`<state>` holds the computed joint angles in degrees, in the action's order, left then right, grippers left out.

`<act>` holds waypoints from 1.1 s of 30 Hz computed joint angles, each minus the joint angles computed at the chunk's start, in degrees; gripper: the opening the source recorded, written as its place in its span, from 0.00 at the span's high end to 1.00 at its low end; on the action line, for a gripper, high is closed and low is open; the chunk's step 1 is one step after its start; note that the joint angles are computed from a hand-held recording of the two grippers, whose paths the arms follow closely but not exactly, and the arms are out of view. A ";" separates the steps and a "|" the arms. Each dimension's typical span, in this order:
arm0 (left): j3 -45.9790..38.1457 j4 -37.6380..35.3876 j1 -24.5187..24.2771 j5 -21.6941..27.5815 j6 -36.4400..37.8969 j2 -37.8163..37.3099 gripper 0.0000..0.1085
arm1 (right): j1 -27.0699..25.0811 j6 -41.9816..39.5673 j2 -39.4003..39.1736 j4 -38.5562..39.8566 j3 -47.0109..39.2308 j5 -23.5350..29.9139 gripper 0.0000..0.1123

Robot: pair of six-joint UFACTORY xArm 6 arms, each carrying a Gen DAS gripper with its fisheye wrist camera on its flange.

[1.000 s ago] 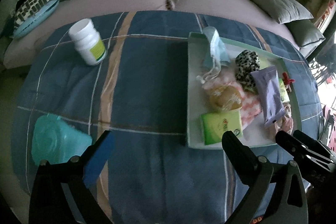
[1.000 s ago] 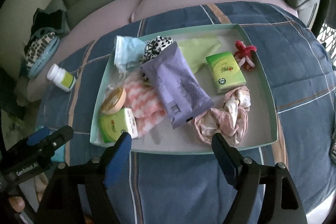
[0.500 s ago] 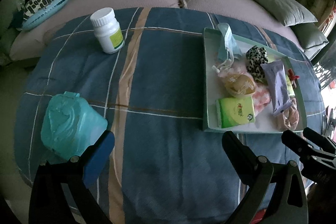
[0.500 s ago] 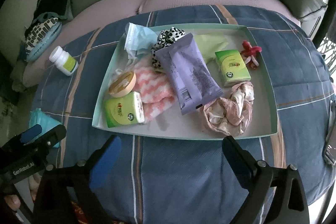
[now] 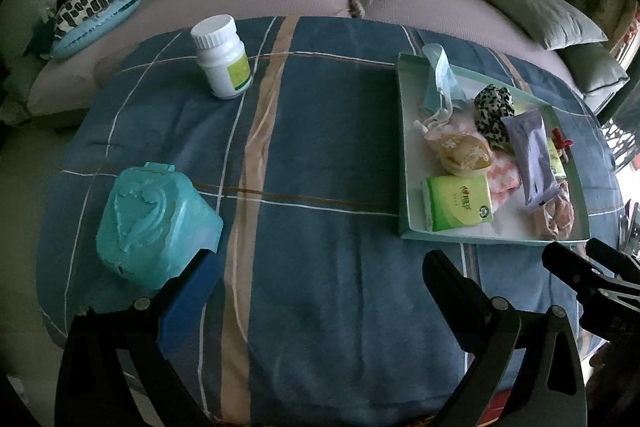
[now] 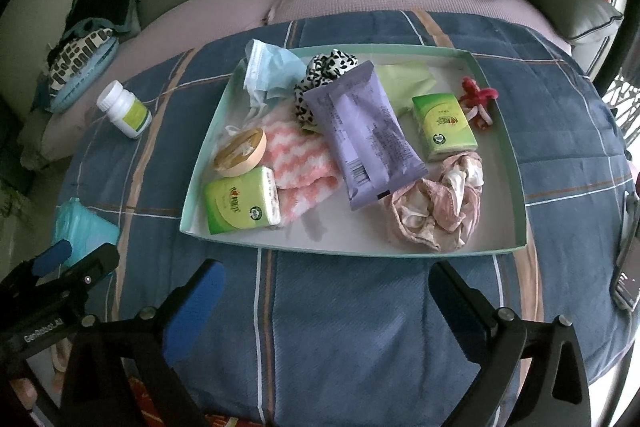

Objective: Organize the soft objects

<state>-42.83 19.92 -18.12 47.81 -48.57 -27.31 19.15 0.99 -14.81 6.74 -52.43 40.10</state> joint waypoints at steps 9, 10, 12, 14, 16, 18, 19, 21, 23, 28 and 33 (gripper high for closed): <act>0.00 1.98 -0.51 1.50 -2.19 -0.63 0.06 | 0.27 0.54 -0.43 -0.40 0.13 0.22 0.08; -0.06 2.02 -0.54 1.59 -2.18 -0.60 0.06 | 0.28 0.54 -0.47 -0.41 0.12 0.30 0.08; -0.15 2.21 -0.67 1.69 -2.19 -0.59 0.06 | 0.29 0.42 -0.54 -0.38 0.17 0.37 0.08; -0.19 2.30 -0.78 1.77 -2.40 -0.59 0.06 | 0.27 0.30 -0.58 -0.34 0.21 0.43 0.08; -0.26 2.40 -0.83 1.90 -2.65 -0.60 0.06 | 0.24 0.30 -0.57 -0.30 0.15 0.56 0.08; -0.32 3.01 -0.99 2.02 -3.12 -0.75 0.06 | 0.23 0.31 -0.55 -0.27 0.11 0.58 0.08; -0.41 3.39 -1.13 2.20 -3.36 -0.79 0.06 | 0.22 0.26 -0.59 -0.26 0.08 0.66 0.08; -0.63 4.22 -1.49 2.56 -3.66 -0.84 0.06 | 0.22 0.12 -0.56 -0.26 0.05 0.64 0.08; -0.69 4.40 -1.65 2.56 -3.61 -0.93 0.06 | 0.38 0.26 -0.54 -0.39 -0.02 0.64 0.08; -0.78 4.42 -1.74 2.66 -3.61 -0.98 0.06 | 0.60 0.26 -0.57 -0.51 -0.05 0.74 0.08; -0.93 4.93 -1.71 2.86 -4.07 -0.86 0.06 | 0.63 0.34 -0.53 -0.58 -0.04 0.79 0.08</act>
